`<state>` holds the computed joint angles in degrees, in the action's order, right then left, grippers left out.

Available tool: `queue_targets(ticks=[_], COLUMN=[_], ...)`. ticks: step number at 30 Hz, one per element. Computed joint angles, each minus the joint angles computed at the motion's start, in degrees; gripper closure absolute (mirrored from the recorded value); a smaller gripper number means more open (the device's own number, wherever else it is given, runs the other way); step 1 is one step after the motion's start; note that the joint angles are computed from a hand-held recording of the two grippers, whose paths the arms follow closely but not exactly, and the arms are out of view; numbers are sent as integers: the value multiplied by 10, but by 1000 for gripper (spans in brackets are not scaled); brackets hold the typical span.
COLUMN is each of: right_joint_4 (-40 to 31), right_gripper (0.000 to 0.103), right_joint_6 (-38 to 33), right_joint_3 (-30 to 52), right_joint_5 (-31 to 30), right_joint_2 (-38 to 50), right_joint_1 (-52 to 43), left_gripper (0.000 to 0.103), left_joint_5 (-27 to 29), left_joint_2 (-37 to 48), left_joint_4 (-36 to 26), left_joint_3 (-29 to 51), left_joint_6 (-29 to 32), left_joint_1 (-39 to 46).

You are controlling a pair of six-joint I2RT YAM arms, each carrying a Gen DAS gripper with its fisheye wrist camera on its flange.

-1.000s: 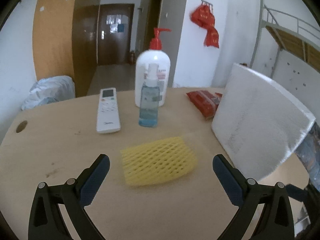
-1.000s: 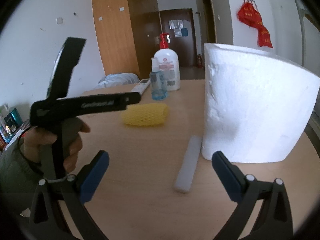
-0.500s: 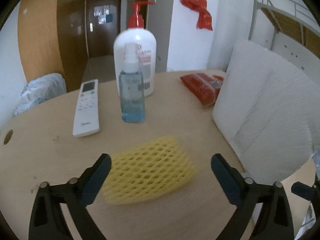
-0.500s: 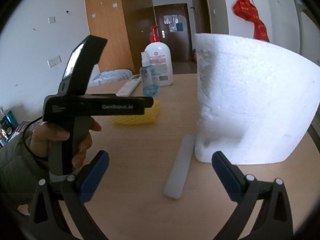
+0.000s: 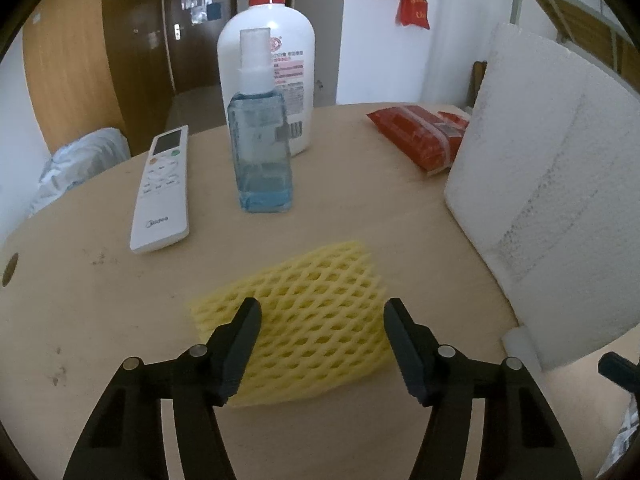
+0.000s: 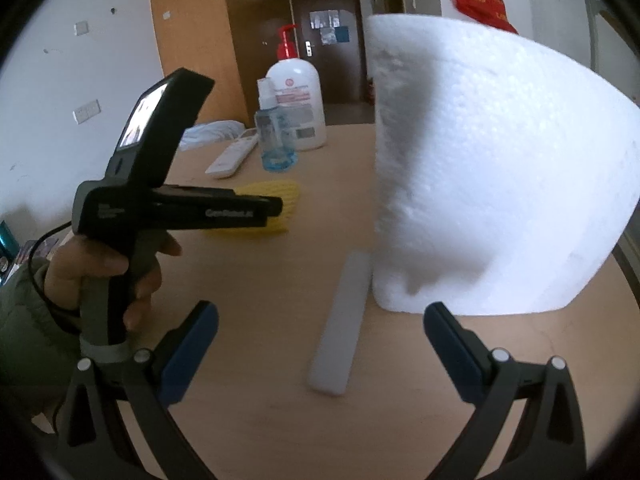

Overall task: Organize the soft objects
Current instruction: 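Close the left tool on the yellow sleeve while the right tool grasps the white foam strip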

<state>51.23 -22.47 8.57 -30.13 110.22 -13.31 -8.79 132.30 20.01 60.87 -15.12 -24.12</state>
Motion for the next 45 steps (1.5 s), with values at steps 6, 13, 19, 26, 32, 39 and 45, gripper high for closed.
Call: queue_targets(ticks=[6, 13, 19, 26, 32, 39, 45], right_joint_4=[-12, -5, 4, 7, 1, -22, -21], right_gripper=[0, 0, 0, 16, 29, 53, 66], right_joint_6=[9, 33, 40, 38, 38, 44, 50], right_joint_3=[5, 12, 12, 11, 19, 33, 33], right_joint_5=[20, 58, 76, 102, 117, 128, 140], right_joint_2=[-3, 0, 11, 20, 32, 40, 38], right_joint_1=[11, 36, 46, 56, 65, 71, 85], left_gripper=[60, 89, 92, 92, 93, 94, 95], left_joint_5=[-20, -22, -17, -6, -7, -14, -17], left_joint_2=[-2, -8, -11, -11, -14, -24, -41], left_joint_4=[-10, -17, -12, -10, -3, 13, 31], left_joint_3=[1, -3, -8, -8, -14, -29, -50], left_joint_6=[11, 13, 19, 17, 14, 14, 11], left_joint_1=[-4, -6, -4, 1, 0, -4, -1])
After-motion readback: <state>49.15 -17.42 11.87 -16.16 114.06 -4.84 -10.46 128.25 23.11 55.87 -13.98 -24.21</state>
